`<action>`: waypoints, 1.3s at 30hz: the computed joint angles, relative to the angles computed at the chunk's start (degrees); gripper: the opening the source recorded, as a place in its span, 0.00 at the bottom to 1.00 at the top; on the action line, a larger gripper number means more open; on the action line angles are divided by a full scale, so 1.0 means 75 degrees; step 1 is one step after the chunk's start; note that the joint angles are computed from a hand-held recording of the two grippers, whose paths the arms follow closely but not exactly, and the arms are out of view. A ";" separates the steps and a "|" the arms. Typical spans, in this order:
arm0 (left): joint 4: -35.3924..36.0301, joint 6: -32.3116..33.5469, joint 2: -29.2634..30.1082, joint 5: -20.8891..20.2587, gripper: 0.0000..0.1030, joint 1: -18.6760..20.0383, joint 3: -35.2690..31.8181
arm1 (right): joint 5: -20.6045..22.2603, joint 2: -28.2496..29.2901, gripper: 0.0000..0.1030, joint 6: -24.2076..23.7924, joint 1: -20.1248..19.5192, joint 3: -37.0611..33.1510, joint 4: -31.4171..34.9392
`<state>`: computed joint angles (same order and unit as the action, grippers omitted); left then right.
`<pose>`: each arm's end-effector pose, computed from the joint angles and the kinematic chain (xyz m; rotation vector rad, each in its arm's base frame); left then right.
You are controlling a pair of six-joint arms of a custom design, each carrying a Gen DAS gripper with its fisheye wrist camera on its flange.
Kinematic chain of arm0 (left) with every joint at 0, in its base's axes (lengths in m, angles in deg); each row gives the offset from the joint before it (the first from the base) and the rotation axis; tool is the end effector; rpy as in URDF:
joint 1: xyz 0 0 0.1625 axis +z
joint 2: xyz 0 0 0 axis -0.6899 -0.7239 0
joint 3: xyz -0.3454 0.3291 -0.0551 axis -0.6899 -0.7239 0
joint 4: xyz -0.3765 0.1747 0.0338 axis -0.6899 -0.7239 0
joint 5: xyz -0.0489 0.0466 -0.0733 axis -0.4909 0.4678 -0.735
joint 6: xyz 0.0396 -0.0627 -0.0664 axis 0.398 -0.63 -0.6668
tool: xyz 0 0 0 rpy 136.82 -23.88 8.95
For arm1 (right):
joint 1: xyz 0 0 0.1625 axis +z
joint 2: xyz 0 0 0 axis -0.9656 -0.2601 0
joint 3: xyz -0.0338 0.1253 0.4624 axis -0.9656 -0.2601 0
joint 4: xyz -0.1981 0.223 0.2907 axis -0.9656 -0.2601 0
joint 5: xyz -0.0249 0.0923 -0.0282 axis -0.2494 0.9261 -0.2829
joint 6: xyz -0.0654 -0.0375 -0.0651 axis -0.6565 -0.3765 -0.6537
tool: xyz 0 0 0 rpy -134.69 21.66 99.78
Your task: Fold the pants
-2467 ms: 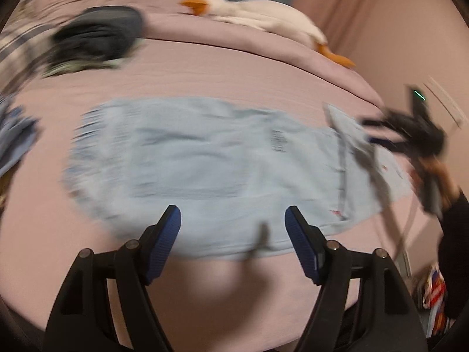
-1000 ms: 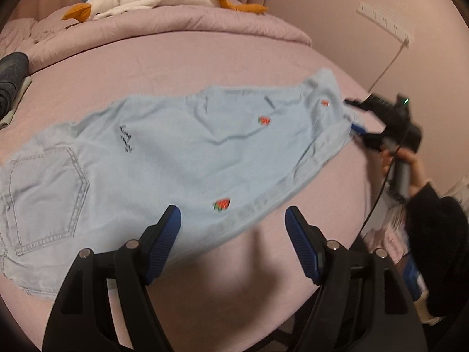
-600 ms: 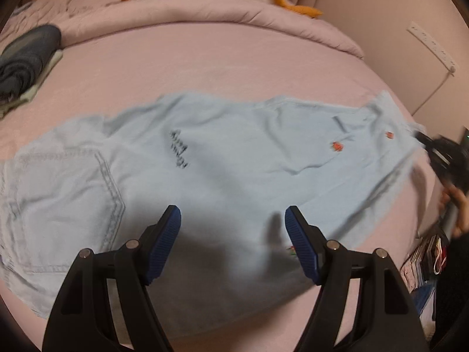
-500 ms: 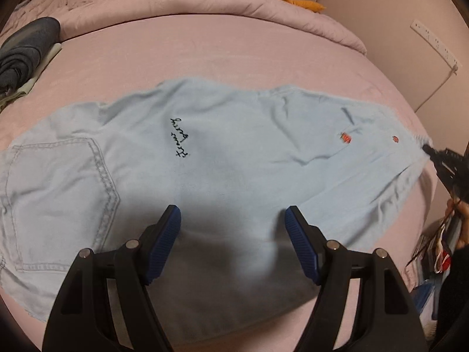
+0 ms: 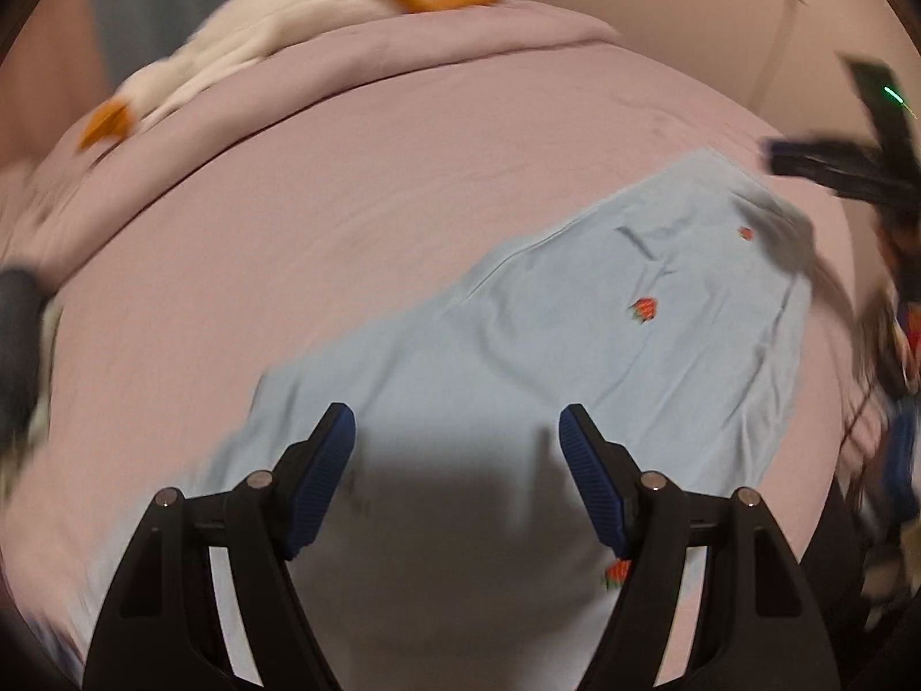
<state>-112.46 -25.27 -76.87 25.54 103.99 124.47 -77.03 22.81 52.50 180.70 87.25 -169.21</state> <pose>-0.1158 -0.5915 0.3004 0.8808 2.3542 -0.4740 0.2469 -0.5664 0.1923 0.7096 -2.3149 0.8527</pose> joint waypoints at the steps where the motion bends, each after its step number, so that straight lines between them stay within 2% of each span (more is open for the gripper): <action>1: 0.0296 0.0153 0.0109 -0.0156 0.70 0.0058 -0.0250 | -0.0231 0.0160 0.40 -0.0350 0.0059 -0.0371 0.0526; 3: 0.0793 0.0429 0.0369 -0.0373 0.70 0.0154 -0.0704 | -0.0996 0.0530 0.40 -0.0983 0.0136 -0.1212 0.1724; 6: 0.1116 0.0987 0.0699 -0.0564 0.67 0.0215 -0.1131 | -0.1599 0.0741 0.40 -0.1682 0.0089 -0.1880 0.2885; 11: 0.1834 0.1758 0.1215 -0.0951 0.64 0.0234 -0.1756 | -0.2096 0.0747 0.40 -0.2375 -0.0106 -0.2355 0.4191; 15: 0.2633 0.1834 0.1760 -0.0835 0.60 0.0264 -0.2373 | -0.2487 0.1088 0.40 -0.2436 -0.0190 -0.2990 0.5156; 16: 0.2878 0.1724 0.1855 -0.0758 0.54 0.0270 -0.2479 | -0.2386 0.1085 0.40 -0.2138 -0.0246 -0.3153 0.5654; 18: 0.3172 0.1629 0.1989 -0.0752 0.51 0.0295 -0.2689 | -0.2349 0.1095 0.40 -0.1862 -0.0266 -0.3342 0.6176; 19: 0.3193 0.1636 0.1979 -0.0820 0.41 0.0302 -0.2724 | -0.2325 0.1094 0.37 -0.1818 -0.0252 -0.3390 0.6316; 20: 0.3175 0.1648 0.1965 -0.0806 0.34 0.0290 -0.2752 | -0.2325 0.1107 0.32 -0.1880 -0.0224 -0.3421 0.6360; 21: 0.3186 0.1640 0.1951 -0.0865 0.17 0.0308 -0.2794 | -0.2382 0.1096 0.22 -0.2041 -0.0194 -0.3336 0.6199; 22: 0.3172 0.1579 0.1900 -0.0913 0.10 0.0337 -0.2807 | -0.2421 0.1076 0.19 -0.2152 -0.0170 -0.3223 0.6009; 24: 0.3217 0.1446 0.1850 -0.1029 0.08 0.0393 -0.2838 | -0.2472 0.1031 0.13 -0.2434 -0.0112 -0.2952 0.5445; 29: 0.2447 0.1625 0.1644 -0.0754 0.07 0.0246 -0.2283 | -0.2515 0.0901 0.10 -0.2868 0.0104 -0.2294 0.3997; 30: 0.2342 0.1631 0.1606 -0.0782 0.07 0.0272 -0.2227 | -0.2461 0.0850 0.10 -0.2817 0.0134 -0.2266 0.3948; 31: 0.2394 0.1518 0.1566 -0.0904 0.11 0.0287 -0.2246 | -0.2423 0.0786 0.10 -0.2783 0.0185 -0.2227 0.3843; 33: 0.2155 0.1581 0.1441 -0.1015 0.10 0.0289 -0.2096 | -0.2315 0.0751 0.10 -0.2855 0.0205 -0.2257 0.3682; 36: 0.2166 0.1655 0.1419 -0.1153 0.14 0.0277 -0.2119 | -0.2287 0.0856 0.10 -0.3328 0.0300 -0.2293 0.3013; 38: 0.2308 0.1585 0.1506 -0.1249 0.22 0.0283 -0.2269 | -0.2285 0.0908 0.10 -0.3423 0.0352 -0.2379 0.2763; 39: 0.2304 0.1606 0.1558 -0.1234 0.29 0.0282 -0.2315 | -0.2253 0.0891 0.10 -0.3423 0.0373 -0.2407 0.2735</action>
